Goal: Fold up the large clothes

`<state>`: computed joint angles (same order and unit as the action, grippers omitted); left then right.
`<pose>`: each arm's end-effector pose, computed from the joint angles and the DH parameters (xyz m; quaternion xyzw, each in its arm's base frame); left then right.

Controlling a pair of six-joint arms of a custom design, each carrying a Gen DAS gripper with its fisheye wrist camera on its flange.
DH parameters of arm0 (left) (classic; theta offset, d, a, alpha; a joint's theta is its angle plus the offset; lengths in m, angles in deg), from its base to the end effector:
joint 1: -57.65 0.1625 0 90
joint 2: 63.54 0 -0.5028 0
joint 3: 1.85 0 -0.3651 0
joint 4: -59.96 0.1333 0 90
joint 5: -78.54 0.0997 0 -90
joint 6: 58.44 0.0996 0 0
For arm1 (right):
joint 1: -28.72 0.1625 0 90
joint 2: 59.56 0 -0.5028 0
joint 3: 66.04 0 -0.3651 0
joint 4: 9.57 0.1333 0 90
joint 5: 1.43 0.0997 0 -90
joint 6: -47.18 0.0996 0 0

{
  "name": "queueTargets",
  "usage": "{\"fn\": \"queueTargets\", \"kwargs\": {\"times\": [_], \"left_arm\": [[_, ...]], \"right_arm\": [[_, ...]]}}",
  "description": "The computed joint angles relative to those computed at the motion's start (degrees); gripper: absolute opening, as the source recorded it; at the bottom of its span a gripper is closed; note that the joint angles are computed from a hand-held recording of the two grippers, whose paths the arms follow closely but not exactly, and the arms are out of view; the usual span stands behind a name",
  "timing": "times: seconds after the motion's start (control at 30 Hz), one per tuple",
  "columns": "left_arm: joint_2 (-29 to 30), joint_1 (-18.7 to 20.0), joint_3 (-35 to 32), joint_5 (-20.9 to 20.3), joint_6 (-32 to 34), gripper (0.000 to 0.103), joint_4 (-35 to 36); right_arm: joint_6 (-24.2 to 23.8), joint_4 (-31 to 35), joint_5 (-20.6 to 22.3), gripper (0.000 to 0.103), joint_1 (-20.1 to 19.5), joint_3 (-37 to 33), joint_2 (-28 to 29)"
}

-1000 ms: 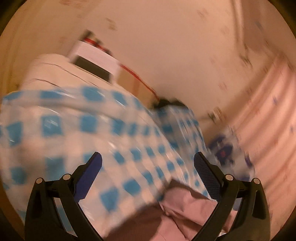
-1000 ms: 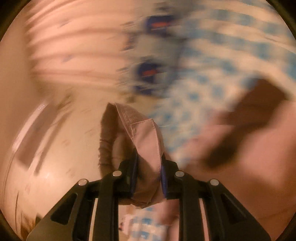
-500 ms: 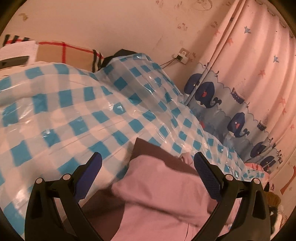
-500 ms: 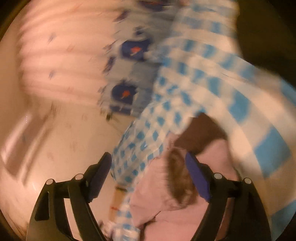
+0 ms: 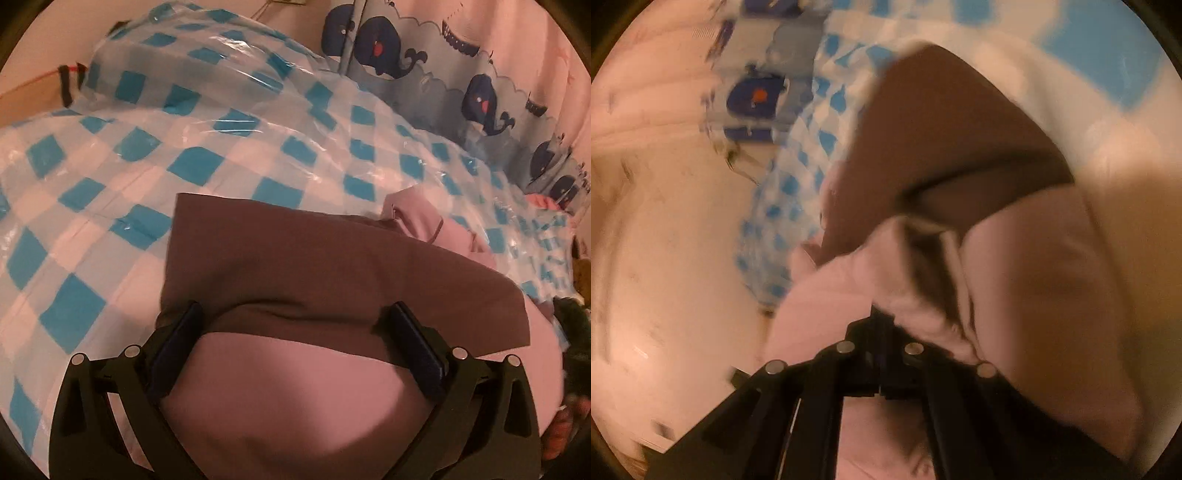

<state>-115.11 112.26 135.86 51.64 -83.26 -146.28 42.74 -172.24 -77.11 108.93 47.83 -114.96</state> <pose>-0.0772 -0.4922 0.2031 -0.0595 0.8320 -0.4449 0.3261 0.0542 -0.6149 0.1961 0.0306 0.9842 -0.1370 0.1075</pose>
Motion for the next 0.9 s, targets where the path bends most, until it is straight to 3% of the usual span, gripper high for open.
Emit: {"fn": "queueTargets", "kwargs": {"times": [0.03,0.1,0.13,0.17,0.2,0.23,0.37,0.43,0.5,0.57,0.6,0.67,0.73,0.77,0.9], "left_arm": [[-1.2,-0.2,-0.1,-0.1,-1.7,0.096,3.0],[-4.2,-1.7,0.9,-0.9,-5.1,0.096,5.4],[-4.7,-2.8,1.9,-0.6,-5.5,0.096,3.1],[-4.8,-3.8,2.7,-0.3,-4.9,0.096,-0.4],[-5.0,-4.7,2.8,-0.8,-2.7,0.096,-4.1],[-4.8,-5.5,2.8,-0.9,-1.0,0.096,-6.8],[-3.1,-6.4,-1.3,-2.0,7.2,0.096,-10.5],[-1.3,-4.6,-4.6,-2.7,10.3,0.096,-9.2],[0.9,-1.6,-7.6,-2.6,10.6,0.096,-5.1],[5.5,1.4,-9.3,-2.6,15.5,0.096,-7.4],[7.2,1.2,-9.8,-0.1,16.8,0.096,-8.0],[8.5,0.8,-10.6,3.5,16.9,0.096,-5.2],[6.8,0.1,-9.8,3.7,13.9,0.096,-0.5],[5.7,-0.7,-8.6,2.8,13.8,0.096,-1.4],[6.5,-3.5,-7.2,3.2,26.5,0.096,-19.1]], "right_arm": [[-1.9,-0.3,-4.6,0.002,2.6,-0.1,-0.7],[-5.6,-4.1,-10.1,0.008,6.7,1.1,-2.0],[-7.4,-6.1,-11.1,0.025,8.1,1.8,-2.4],[-10.6,-9.4,-11.9,0.064,10.3,2.7,-2.6],[-13.3,-13.2,-13.0,0.078,13.0,3.1,-2.1],[-14.9,-16.0,-13.6,0.083,14.4,3.5,-1.4],[-22.3,-21.1,-20.4,0.083,21.1,-0.7,4.3],[-22.3,-21.0,-24.9,0.083,21.8,-4.0,8.1],[-22.8,-19.8,-30.3,0.084,19.9,-6.2,11.8],[-21.8,-16.7,-28.6,0.085,15.0,-6.1,12.7],[-20.6,-18.6,-26.7,0.085,14.2,-5.0,12.0],[-22.2,-17.7,-30.1,0.085,15.7,-5.4,12.3],[-22.3,-16.3,-32.5,0.085,17.1,-5.3,11.6],[-22.2,-18.4,-31.2,0.085,17.6,-4.1,10.5],[-28.5,-30.4,-26.7,0.096,19.9,-2.4,9.9]]}}
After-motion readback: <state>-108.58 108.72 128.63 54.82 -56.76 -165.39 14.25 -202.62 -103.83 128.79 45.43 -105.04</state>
